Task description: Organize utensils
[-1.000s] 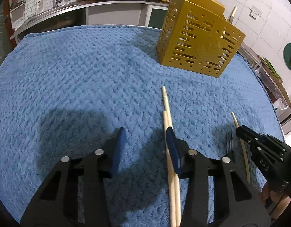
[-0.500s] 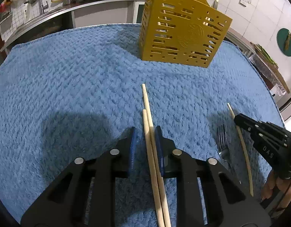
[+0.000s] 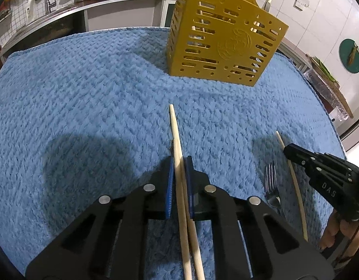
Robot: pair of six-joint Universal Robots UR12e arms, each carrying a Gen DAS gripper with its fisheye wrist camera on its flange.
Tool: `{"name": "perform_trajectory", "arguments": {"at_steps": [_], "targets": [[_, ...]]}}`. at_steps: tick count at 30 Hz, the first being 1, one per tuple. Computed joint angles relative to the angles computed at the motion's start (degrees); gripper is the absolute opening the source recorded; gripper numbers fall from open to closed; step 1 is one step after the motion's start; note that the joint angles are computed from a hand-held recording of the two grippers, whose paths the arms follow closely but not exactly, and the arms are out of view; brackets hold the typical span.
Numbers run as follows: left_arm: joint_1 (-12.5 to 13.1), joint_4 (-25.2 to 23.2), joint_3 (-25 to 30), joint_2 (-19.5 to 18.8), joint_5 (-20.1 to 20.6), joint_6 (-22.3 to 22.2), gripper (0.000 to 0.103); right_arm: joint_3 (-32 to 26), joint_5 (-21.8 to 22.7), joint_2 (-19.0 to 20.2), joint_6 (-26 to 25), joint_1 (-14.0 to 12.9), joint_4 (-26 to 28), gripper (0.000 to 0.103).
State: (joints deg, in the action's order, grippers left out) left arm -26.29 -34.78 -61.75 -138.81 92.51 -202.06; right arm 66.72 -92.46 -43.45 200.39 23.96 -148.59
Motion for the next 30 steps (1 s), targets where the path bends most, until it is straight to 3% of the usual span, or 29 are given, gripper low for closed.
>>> {"name": "perform_trajectory", "arguments": {"at_steps": [6, 17, 30], "targets": [[0.2, 1.34, -1.11, 0.77, -0.53, -0.73, 0.006, -1.64, -0.67, 0.22, -0.65, 0.17, 3.79, 0.004], [0.48, 5.02, -4.04, 2.9, -1.1, -1.76, 0.006, 0.95, 0.48, -1.0, 0.6, -0.12, -0.04, 0.002], [0.75, 3.05, -4.41, 2.77, 0.34, -2.82, 0.006, 1.69, 0.64, -0.99, 1.61, -0.39, 0.47, 0.002]]}}
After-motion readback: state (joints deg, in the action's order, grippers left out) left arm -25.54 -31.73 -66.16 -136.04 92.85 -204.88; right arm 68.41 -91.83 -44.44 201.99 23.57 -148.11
